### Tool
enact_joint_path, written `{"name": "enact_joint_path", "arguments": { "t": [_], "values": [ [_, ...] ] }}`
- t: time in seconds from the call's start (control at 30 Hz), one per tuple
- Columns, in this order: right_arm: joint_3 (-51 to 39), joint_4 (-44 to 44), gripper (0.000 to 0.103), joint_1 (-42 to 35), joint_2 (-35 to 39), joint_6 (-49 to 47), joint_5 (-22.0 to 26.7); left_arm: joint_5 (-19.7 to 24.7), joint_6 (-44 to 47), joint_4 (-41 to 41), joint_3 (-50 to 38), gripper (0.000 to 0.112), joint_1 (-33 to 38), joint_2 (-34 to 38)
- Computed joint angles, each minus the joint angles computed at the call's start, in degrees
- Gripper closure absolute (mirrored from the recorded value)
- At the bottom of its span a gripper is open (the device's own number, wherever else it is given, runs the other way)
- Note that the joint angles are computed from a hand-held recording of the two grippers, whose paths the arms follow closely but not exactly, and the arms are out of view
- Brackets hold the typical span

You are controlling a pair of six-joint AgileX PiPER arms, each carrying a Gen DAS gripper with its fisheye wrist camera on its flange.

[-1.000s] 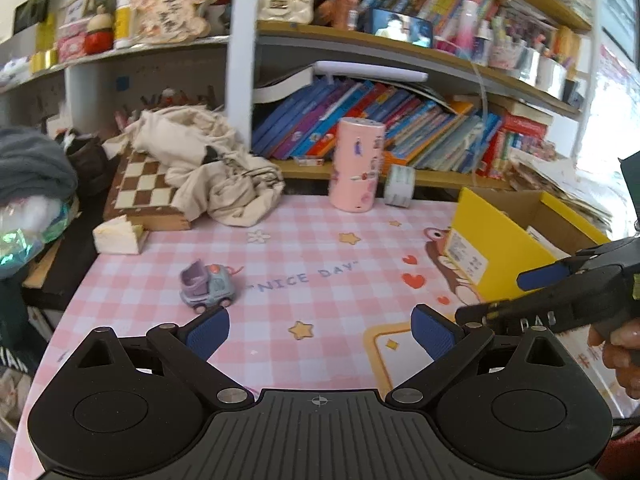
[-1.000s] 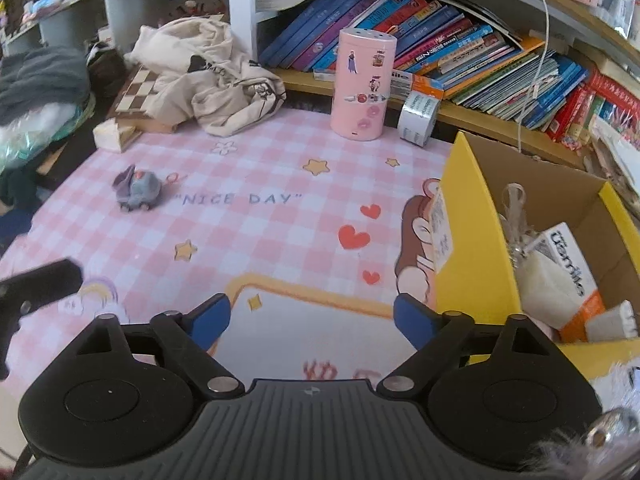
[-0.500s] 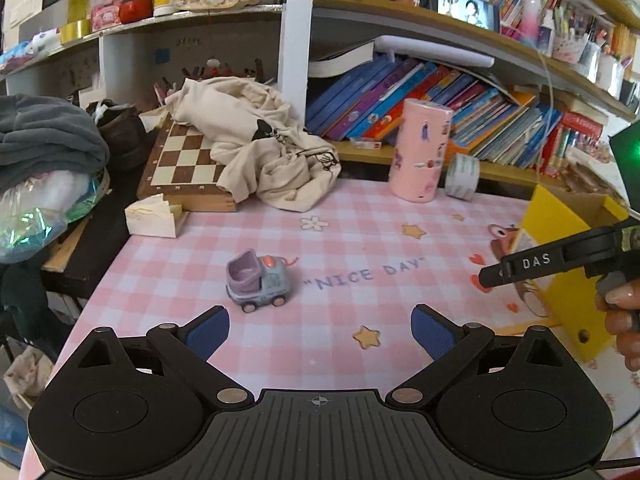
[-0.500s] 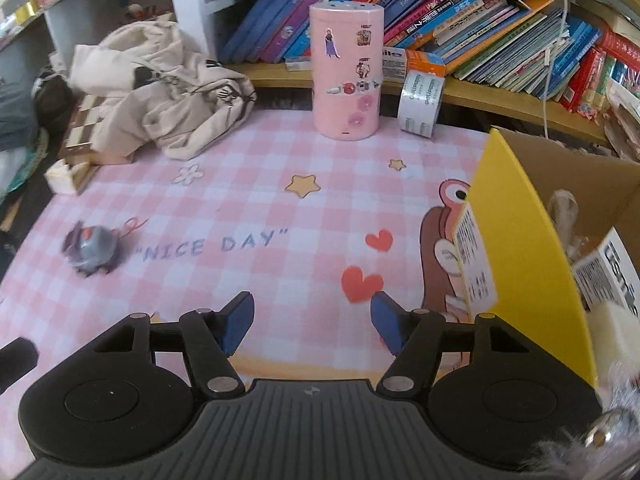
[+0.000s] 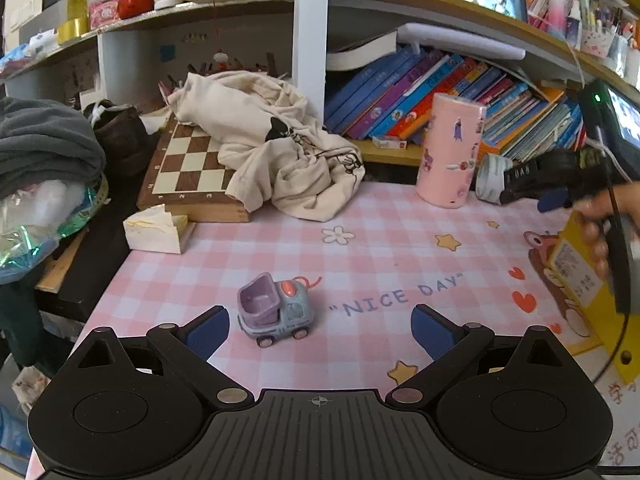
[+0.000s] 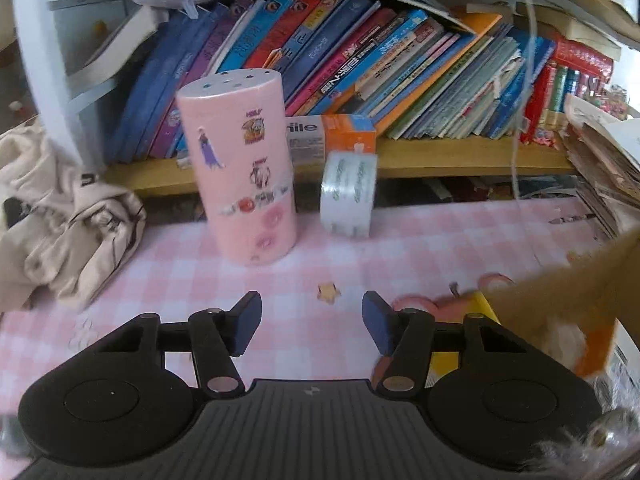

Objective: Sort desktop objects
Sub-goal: 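Grasp the clear tape roll with the right tool while the left tool grasps the toy car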

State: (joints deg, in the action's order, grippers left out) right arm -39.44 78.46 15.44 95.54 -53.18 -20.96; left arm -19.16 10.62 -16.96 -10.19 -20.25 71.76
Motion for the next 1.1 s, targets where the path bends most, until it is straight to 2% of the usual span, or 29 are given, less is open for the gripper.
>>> {"name": "enact_joint_path", "arguments": {
  "t": [0.23,0.37,0.47,0.67,0.9,0.97,1.07,1.1],
  "values": [
    [-9.7,8.5,0.048,-1.5,8.6,-4.7,-3.0,-4.9,0.1,1.1,-4.2,0.013,0.6,10.5],
    [-14.8,10.8,0.044,-2.9,12.8,-5.6,-4.7,-5.5,0.7,0.2,-6.9,0.013,0.9,14.8],
    [-19.7,13.5,0.043,-3.4,16.3,-9.9,-7.0,-5.6,0.3,0.6,-8.0,0.013,1.0,16.6],
    [-27.4,20.1,0.043,-6.3,22.0,-19.8,-4.6,-5.8,1.5,0.0,-9.8,0.013,0.4,19.8],
    [-26.5,10.4,0.041,-9.0,22.7,-10.6,1.0,-6.1,1.3,0.9,-12.3,0.013,0.5,23.9],
    [-25.7,8.2,0.042,-10.0,22.4,-8.3,3.4,-7.8,3.4,-1.2,-12.4,0.013,-0.4,24.8],
    [-24.0,-2.9,0.053,-10.6,22.2,2.4,5.0,-9.4,5.2,-2.4,-12.7,0.013,-1.2,25.7],
    [-23.8,-6.5,0.060,-10.8,22.3,5.7,5.4,-9.6,5.9,-2.9,-12.8,0.013,-1.5,25.9]
  ]
}}
